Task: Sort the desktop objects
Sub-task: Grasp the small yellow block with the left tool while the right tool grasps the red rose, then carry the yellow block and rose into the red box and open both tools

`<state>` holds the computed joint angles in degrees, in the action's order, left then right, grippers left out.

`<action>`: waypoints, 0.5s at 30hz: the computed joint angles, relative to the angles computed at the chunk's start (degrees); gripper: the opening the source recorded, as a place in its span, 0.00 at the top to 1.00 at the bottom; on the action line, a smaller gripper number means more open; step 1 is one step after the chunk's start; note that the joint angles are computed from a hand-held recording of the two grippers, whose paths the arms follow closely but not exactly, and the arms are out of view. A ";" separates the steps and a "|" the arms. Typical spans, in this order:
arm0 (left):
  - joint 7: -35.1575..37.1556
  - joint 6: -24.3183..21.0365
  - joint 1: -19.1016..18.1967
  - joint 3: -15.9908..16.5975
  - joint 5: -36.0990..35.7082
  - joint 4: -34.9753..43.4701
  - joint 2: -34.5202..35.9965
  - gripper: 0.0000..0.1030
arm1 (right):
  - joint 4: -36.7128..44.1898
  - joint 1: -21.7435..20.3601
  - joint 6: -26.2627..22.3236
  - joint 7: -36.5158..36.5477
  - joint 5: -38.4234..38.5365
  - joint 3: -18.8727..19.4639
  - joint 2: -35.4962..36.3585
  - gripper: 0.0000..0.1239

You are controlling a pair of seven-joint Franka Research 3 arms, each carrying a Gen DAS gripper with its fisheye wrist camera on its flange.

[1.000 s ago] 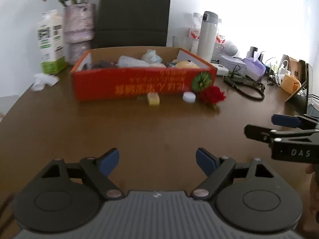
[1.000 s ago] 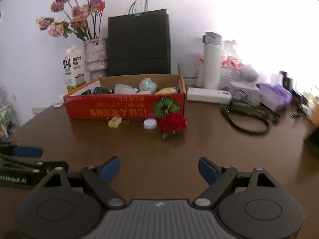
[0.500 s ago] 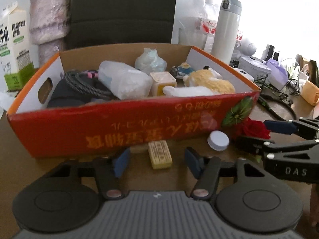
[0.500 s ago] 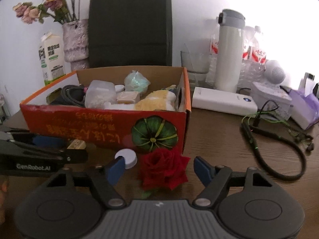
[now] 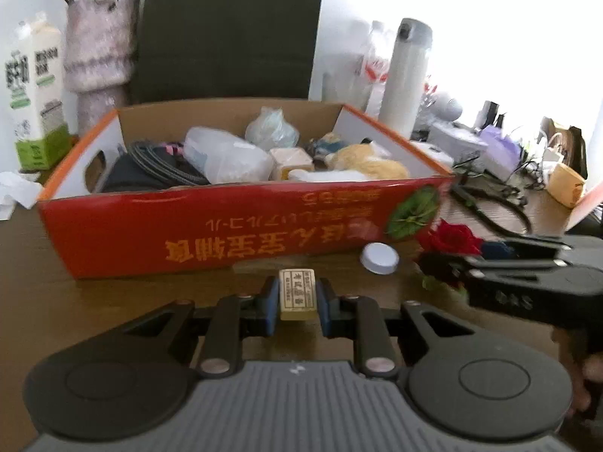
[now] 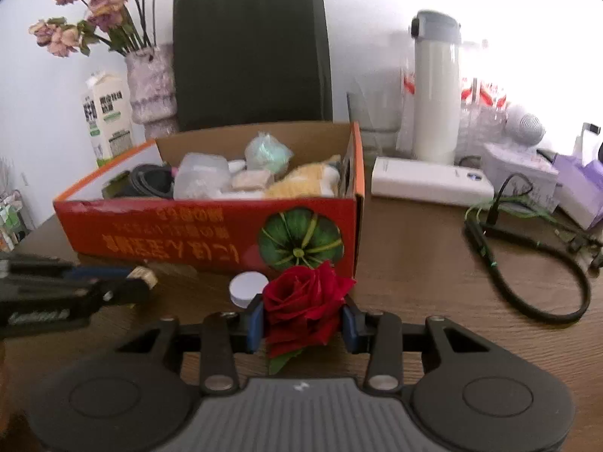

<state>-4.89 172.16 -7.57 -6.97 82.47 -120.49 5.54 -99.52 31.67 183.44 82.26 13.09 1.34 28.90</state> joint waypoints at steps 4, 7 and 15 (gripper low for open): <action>-10.68 -3.43 -1.04 -1.93 7.84 -6.33 -7.27 0.79 | -4.78 -3.16 4.06 -1.51 0.94 4.73 -3.08 0.69; -13.26 -4.43 -0.99 -3.74 7.75 -12.28 -12.98 0.79 | -9.58 0.35 5.63 -1.52 2.52 2.06 -6.19 0.69; -5.65 -6.80 -1.70 -8.91 -6.32 -27.26 -27.85 0.79 | -28.11 4.26 15.11 -0.76 6.50 3.58 -18.31 0.69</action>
<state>-10.53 165.37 -9.28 -15.87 76.16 -147.75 -22.31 -127.63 35.93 198.54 81.49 19.60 4.92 10.59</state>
